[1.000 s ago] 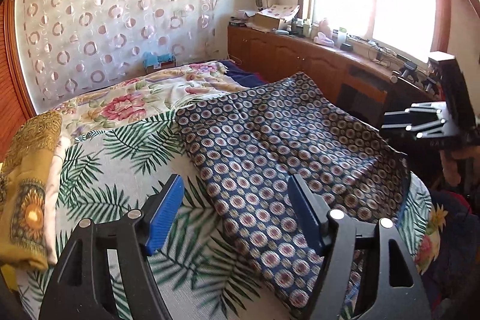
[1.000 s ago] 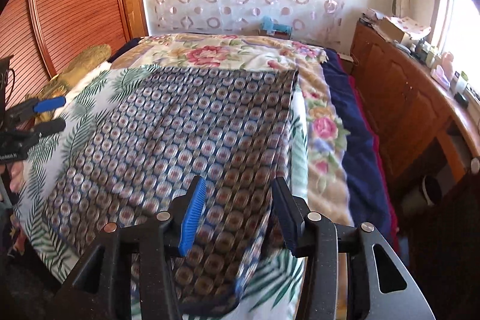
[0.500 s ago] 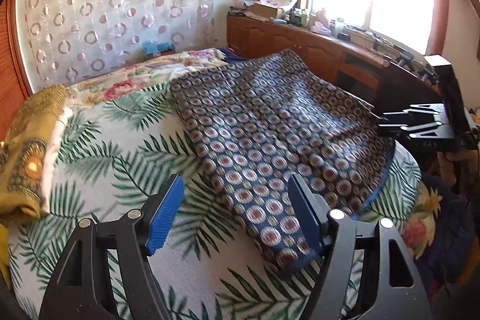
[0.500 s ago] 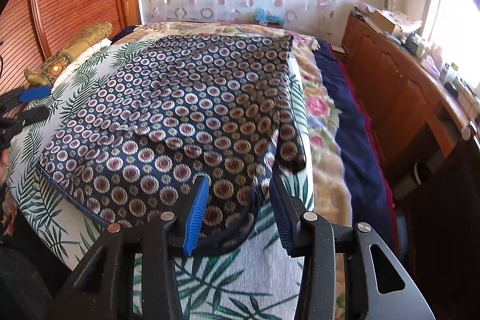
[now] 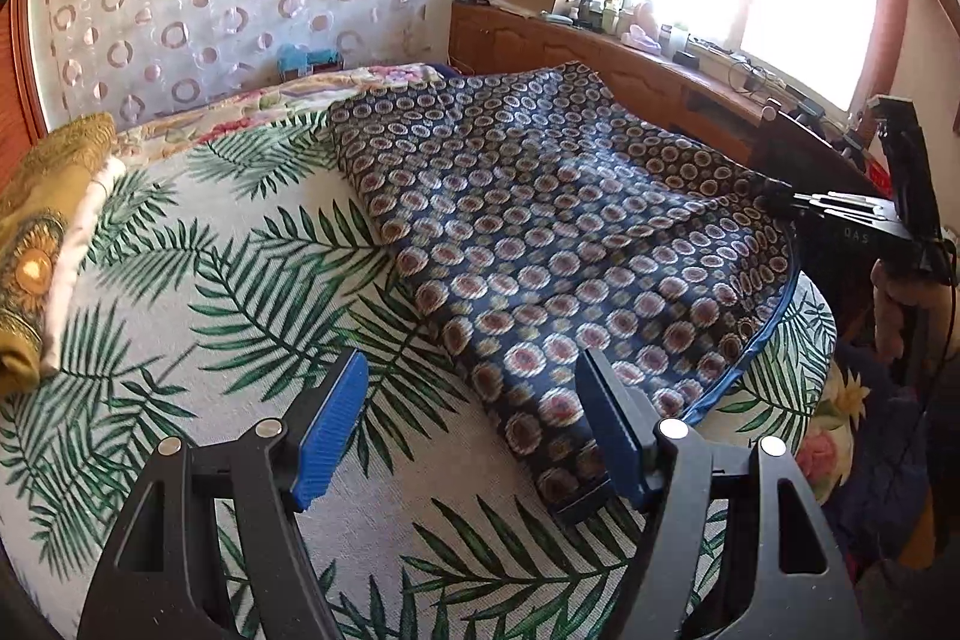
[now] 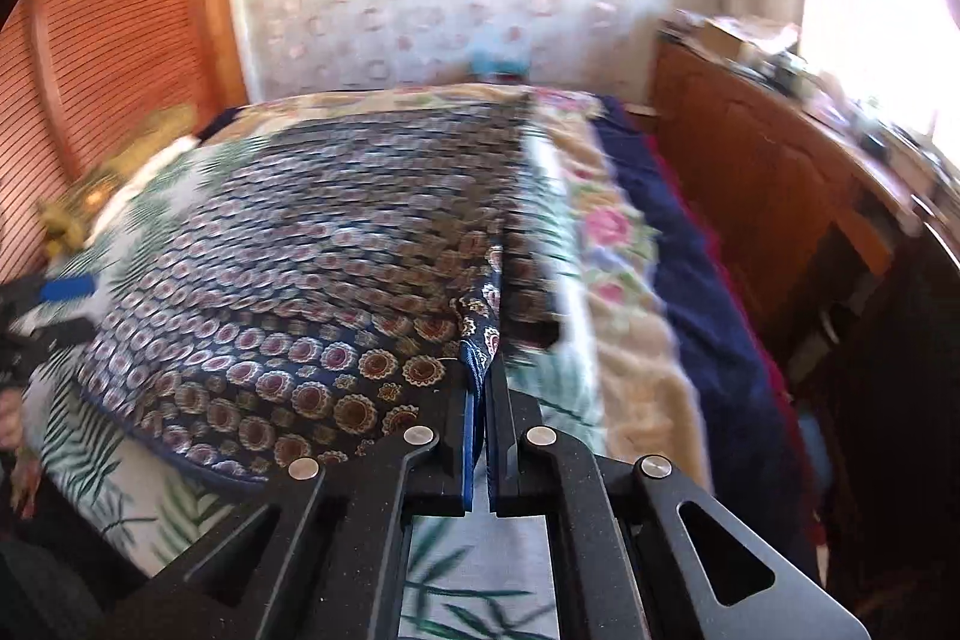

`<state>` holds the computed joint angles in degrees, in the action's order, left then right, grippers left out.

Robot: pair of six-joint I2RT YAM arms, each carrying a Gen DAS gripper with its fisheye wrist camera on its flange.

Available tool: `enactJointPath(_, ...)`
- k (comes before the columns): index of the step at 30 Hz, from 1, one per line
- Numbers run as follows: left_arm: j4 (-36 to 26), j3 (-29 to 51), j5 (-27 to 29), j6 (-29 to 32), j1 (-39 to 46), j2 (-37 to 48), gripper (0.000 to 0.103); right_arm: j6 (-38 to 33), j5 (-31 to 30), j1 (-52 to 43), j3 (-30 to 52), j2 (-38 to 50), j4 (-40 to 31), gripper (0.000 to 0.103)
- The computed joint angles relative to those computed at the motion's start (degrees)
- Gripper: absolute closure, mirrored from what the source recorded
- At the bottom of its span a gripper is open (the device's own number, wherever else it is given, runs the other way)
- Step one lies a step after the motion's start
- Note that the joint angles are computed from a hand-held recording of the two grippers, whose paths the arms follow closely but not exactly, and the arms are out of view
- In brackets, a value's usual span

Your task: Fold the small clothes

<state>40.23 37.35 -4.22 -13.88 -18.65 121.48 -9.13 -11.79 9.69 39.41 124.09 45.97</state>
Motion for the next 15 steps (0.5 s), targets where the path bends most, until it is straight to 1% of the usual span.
enactJointPath(2, -1.20, 0.95, 0.32, -0.63, 0.14, 0.70, 0.031, 0.81, -0.87, -1.06, 0.99, 1.00, -1.27, 0.101)
enactJointPath(4, -2.24, 1.87, 1.16, -1.49, 0.25, 1.73, 0.035, 1.18, -1.89, -1.60, 2.25, 2.61, -2.58, 0.101)
enactJointPath(5, -2.67, 2.25, 2.33, -1.96, 0.31, 2.23, 0.036, 1.29, -1.93, -1.68, 2.41, 3.14, -2.57, 0.101)
enactJointPath(7, -2.83, 2.49, 3.96, -2.40, 0.30, 2.78, 0.043, 1.53, -2.64, -1.94, 2.47, 3.91, -2.18, 0.101)
enactJointPath(10, -2.63, 2.23, 3.17, -2.21, -0.59, 3.12, 0.050, 1.29, -3.29, -2.44, 2.63, 4.09, -2.04, 0.101)
enactJointPath(13, -2.21, 1.56, 3.10, -2.94, -1.31, 2.85, 0.051, 1.47, -2.88, -2.10, 2.55, 3.71, -1.77, 0.100)
enactJointPath(15, -2.06, 0.98, 2.45, -3.04, -2.15, 2.51, 0.051, 1.58, -1.03, -1.69, 1.87, 2.83, -1.83, 0.094)
